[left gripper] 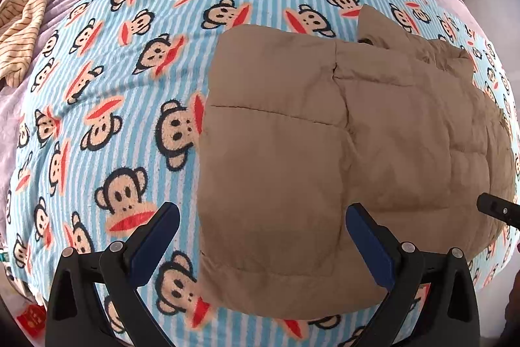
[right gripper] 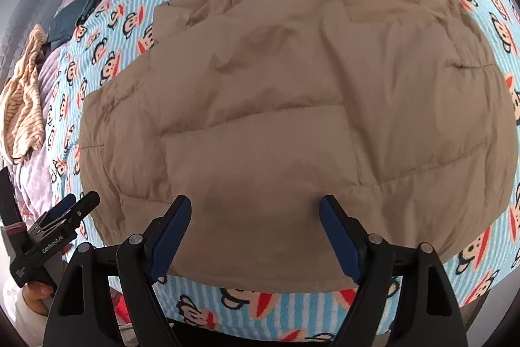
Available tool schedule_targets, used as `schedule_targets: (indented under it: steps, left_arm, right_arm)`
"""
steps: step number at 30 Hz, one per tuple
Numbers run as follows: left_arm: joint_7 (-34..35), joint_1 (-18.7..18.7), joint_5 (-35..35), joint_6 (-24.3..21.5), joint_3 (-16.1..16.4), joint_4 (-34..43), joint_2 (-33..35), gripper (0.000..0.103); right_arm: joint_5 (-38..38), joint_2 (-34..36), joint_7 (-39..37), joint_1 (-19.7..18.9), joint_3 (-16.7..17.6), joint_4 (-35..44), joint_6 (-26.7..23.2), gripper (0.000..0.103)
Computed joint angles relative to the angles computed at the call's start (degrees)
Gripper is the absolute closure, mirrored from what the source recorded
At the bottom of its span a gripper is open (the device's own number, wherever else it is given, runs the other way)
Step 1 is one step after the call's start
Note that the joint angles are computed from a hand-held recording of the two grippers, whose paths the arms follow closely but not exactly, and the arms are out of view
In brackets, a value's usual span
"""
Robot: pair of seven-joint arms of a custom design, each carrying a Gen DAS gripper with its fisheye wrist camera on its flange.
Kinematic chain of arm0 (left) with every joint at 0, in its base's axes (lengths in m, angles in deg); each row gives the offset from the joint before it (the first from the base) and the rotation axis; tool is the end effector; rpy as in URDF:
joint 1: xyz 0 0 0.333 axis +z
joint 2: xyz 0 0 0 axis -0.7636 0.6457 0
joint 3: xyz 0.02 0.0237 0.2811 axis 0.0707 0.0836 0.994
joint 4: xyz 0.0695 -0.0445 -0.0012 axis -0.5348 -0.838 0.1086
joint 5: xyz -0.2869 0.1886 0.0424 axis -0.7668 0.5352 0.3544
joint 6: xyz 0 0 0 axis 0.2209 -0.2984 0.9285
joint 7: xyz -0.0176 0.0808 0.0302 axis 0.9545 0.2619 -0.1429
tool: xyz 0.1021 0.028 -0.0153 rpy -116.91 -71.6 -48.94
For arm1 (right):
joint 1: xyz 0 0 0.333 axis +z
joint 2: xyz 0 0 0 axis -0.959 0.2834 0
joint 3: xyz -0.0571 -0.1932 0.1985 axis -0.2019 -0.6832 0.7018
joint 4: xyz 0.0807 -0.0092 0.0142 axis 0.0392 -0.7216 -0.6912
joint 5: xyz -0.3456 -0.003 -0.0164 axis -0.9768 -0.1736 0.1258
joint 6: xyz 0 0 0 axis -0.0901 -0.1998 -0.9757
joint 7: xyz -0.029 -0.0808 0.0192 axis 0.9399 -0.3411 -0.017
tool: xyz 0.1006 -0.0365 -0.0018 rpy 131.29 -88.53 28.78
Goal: Fold large clothes
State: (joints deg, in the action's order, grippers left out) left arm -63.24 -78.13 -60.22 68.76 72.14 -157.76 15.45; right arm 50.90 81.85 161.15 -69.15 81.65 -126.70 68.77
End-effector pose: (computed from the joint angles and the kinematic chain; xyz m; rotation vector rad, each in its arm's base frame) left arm 0.5105 -0.3694 0.4432 -2.4620 1.6375 -0.2869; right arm 0.6594 0.1213 0.4556 -2.2606 1.7663 0.2952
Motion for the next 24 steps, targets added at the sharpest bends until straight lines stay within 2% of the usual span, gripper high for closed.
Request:
schedule_targets:
  steps: [4,9,10,12,13,14,16,19,20,22,24]
  left_arm:
    - [3.01,2.33,-3.86,7.71,-0.93,-5.76,-2.55,0.001]
    - [5.29,6.25,-8.59,24.77,-1.08,-19.31,-9.96,0.001]
    - [7.58,7.71,-11.1,29.44,-1.37,-22.77,-11.45,0.001]
    - [13.74,9.99,-17.38,34.15,-2.52,-25.92,-12.04,0.001]
    - [19.26,11.67,-23.36,36.34,-3.84,-27.25,-11.8,0.001]
    - [26.57,13.96,-32.16,38.98,-5.89,-28.78,-11.1,0.001]
    - [37.71,16.89,-45.56,41.37,-8.93,-29.07,-8.95,0.001]
    - [48.82,18.93,-57.44,42.65,-11.44,-27.09,-5.34,0.001]
    - [54.4,20.29,-62.5,42.62,-13.17,-25.12,-3.11,0.001]
    - [60.71,21.05,-67.7,41.66,-14.54,-21.56,0.34,0.001]
    - [61.39,19.32,-66.94,39.55,-13.28,-17.61,3.61,0.001]
  right_arm:
    - [-0.43,0.6,0.76,0.22,-0.16,0.37,-0.68,0.019]
    - [-0.94,1.42,1.14,0.39,-0.17,1.41,-1.09,0.019]
    - [-1.06,1.42,1.14,0.44,-0.18,1.32,-1.04,0.019]
    - [-1.27,1.14,1.22,0.57,-0.22,0.63,-0.7,0.019]
    - [-1.42,1.07,1.31,0.68,-0.24,0.38,-0.57,0.019]
    - [-1.55,1.11,1.33,0.75,-0.26,0.37,-0.56,0.019]
    - [-1.94,1.14,1.3,0.96,-0.3,0.27,-0.4,0.019]
    - [-2.51,1.26,1.52,1.39,-0.36,0.1,-0.04,0.019]
    - [-2.72,1.3,1.55,1.51,-0.38,0.08,0.01,0.019]
    - [-3.02,1.1,1.62,1.78,-0.37,-0.41,0.37,0.019]
    - [-3.24,1.3,1.65,1.91,-0.36,-0.23,0.37,0.019]
